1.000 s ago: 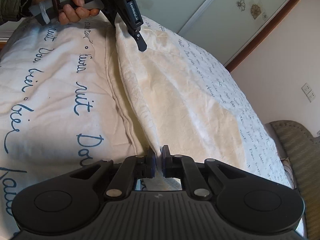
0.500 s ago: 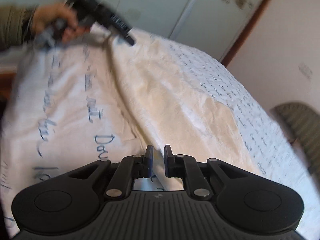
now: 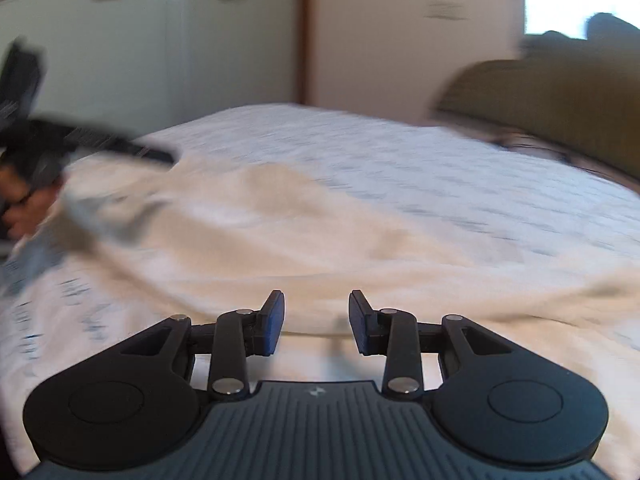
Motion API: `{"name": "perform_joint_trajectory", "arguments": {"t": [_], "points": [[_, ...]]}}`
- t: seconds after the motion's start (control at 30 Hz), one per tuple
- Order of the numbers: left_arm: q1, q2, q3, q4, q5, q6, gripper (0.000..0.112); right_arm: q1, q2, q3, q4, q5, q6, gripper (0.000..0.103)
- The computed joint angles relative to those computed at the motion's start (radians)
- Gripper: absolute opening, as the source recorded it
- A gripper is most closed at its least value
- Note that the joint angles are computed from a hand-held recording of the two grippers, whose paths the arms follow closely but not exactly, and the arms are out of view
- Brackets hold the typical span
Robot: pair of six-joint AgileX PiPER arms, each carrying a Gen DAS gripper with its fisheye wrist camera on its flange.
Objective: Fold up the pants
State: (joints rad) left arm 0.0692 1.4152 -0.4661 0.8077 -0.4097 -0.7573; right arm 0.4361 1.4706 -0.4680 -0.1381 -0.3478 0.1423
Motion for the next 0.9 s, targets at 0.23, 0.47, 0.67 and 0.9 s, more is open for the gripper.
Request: {"name": "perform_joint_trajectory", "arguments": {"t": [0.23, 0.47, 0.67, 0.9], "points": [[-0.302, 0.228, -0.133, -0.030, -0.027, 0.112, 0.073, -0.597, -0.011, 0.070, -0.371, 0.001, 0.346, 0.040], [-0.418, 0.370, -0.189, -0.200, -0.058, 0.323, 0.071, -0.838, 0.234, -0.141, -0.668, -0.021, 0.614, 0.051], [-0.460, 0.414, -0.195, -0.332, -0.090, 0.477, 0.060, -0.907, 0.383, -0.290, -0.993, -0.128, 0.926, 0.015], [-0.448, 0.431, -0.262, -0.177, -0.036, 0.297, 0.052, -0.724, 0.367, -0.294, -0.384, 0.061, 0.254, 0.024]]}}
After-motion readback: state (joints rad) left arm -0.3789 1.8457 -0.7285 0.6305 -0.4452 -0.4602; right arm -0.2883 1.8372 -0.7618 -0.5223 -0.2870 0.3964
